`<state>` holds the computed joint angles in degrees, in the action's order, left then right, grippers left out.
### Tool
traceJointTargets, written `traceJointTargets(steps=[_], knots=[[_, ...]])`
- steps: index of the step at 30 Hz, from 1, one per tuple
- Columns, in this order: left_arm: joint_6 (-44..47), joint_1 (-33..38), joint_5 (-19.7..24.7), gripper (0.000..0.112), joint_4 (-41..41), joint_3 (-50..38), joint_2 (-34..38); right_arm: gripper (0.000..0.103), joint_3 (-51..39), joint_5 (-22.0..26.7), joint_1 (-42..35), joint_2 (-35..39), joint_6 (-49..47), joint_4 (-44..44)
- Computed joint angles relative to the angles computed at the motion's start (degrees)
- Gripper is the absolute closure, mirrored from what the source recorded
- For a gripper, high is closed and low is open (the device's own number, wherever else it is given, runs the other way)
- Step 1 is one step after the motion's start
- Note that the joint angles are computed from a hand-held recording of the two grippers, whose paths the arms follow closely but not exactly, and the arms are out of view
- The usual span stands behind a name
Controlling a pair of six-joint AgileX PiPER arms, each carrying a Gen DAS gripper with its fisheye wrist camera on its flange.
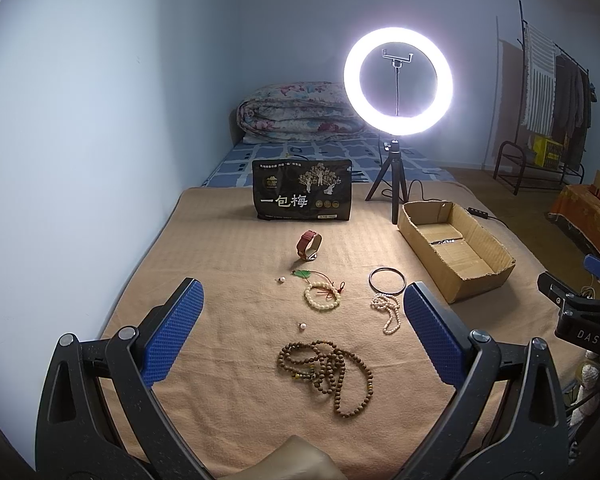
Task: Organize jewelry
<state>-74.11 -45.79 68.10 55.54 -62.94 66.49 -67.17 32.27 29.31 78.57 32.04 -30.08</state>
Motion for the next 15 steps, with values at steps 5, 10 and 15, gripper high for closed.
traceJointTargets(steps=[5,10,15], knots=[[0.23,0.79,-0.58,0.01,-0.26,0.76,-0.72,0.001,0.1,0.07,0.35,0.07,0.36,-0.48],[0.38,1.12,-0.85,0.01,-0.35,1.07,-0.96,0.001,0.05,0.26,0.69,0.19,1.0,-0.92],[1.01,3.31,-2.44,0.01,-1.13,3.1,-2.13,0.001,-0.46,0.48,0.45,0.44,-0.46,0.6]])
